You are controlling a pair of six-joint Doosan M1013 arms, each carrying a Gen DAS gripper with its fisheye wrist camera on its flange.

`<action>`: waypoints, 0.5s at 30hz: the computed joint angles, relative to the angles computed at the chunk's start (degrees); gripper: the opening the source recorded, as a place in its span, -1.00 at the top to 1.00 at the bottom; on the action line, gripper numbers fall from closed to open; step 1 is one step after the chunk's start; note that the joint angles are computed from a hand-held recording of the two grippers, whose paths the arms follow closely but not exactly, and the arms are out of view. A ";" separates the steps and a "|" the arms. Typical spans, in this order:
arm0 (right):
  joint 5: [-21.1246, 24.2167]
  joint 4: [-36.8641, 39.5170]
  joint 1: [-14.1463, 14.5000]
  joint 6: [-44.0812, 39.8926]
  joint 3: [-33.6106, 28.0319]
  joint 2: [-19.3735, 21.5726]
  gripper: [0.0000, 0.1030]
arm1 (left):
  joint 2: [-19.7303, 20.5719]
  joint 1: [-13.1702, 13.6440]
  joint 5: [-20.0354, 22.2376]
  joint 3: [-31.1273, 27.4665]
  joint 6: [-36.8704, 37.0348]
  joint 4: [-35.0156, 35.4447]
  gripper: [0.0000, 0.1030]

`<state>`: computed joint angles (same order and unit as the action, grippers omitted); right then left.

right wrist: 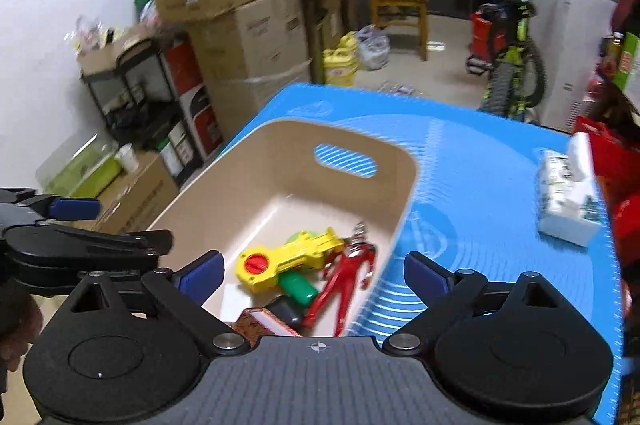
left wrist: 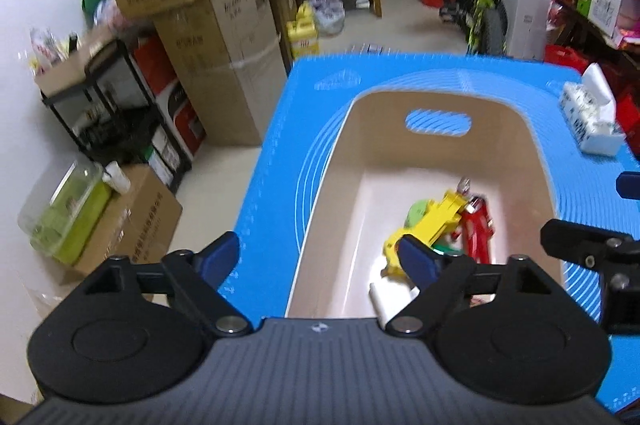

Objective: Organize rigid objects

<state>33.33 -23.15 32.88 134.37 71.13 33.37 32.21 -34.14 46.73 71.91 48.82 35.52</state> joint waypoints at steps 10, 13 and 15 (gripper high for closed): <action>1.16 -12.92 1.62 12.73 5.01 -6.74 -0.89 | -4.51 -2.50 -0.55 1.96 -4.40 3.94 -0.70; 2.01 -15.85 2.35 14.97 6.37 -8.82 -0.90 | -6.13 -3.20 -1.24 3.15 -4.68 4.36 -0.70; 2.84 -18.61 3.08 16.83 7.31 -10.11 -0.90 | -7.10 -3.66 -1.54 3.92 -5.76 4.69 -0.70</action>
